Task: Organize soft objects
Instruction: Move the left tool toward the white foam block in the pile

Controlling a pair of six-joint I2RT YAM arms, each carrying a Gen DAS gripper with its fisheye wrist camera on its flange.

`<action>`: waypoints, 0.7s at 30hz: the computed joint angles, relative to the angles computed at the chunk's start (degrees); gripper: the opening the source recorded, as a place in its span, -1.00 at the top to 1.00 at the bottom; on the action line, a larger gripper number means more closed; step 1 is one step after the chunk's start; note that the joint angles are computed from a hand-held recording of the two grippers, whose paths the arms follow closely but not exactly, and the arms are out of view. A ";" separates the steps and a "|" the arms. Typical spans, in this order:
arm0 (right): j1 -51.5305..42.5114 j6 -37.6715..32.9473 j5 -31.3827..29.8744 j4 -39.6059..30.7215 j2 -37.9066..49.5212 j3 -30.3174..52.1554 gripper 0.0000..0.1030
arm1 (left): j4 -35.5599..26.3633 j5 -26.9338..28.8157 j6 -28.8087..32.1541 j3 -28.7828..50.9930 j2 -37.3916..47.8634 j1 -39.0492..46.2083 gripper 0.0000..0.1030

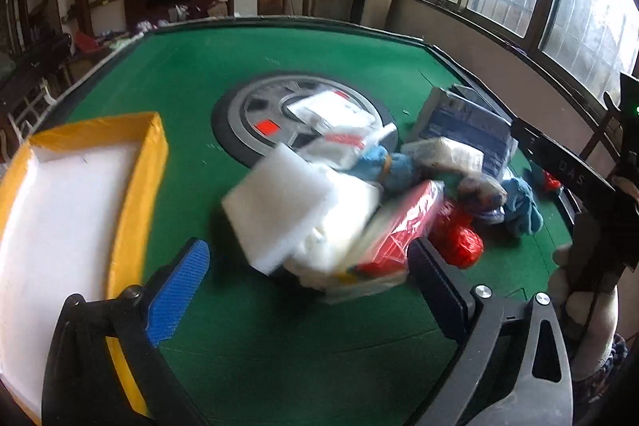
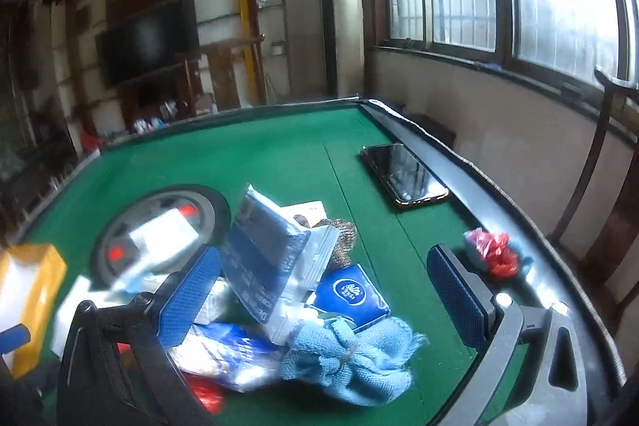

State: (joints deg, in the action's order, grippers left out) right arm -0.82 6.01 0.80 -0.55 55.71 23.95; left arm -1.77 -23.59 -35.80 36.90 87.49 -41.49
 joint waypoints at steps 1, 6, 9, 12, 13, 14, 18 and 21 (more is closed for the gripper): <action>-0.66 0.08 -0.97 -0.22 -0.03 0.14 -0.97 | -0.86 -0.44 1.12 0.32 -0.49 0.73 -0.94; -1.97 0.30 -3.84 -1.23 0.29 0.69 -0.97 | -1.92 -1.21 5.36 3.57 3.06 4.32 -0.94; -1.02 0.14 -3.58 -1.46 1.74 1.23 -0.97 | -0.96 1.35 6.72 5.34 5.71 7.60 -0.94; 1.23 0.48 -1.57 -1.34 2.67 1.76 -0.97 | 1.72 4.92 8.52 5.76 7.72 9.40 -0.94; 1.58 0.55 -1.35 -1.24 2.71 1.71 -0.97 | 1.76 5.78 8.66 6.31 8.78 9.55 -0.94; 1.80 0.50 -1.17 -1.24 2.70 1.69 -0.97 | 1.66 6.76 8.92 7.18 10.04 9.53 -0.94; 2.69 0.21 -0.35 -1.14 3.34 1.77 -0.97 | 0.27 7.21 9.83 9.83 13.56 6.97 -0.92; 3.20 0.34 0.29 -1.13 4.02 1.93 -0.97 | 3.40 7.98 9.44 7.33 11.28 5.64 -0.33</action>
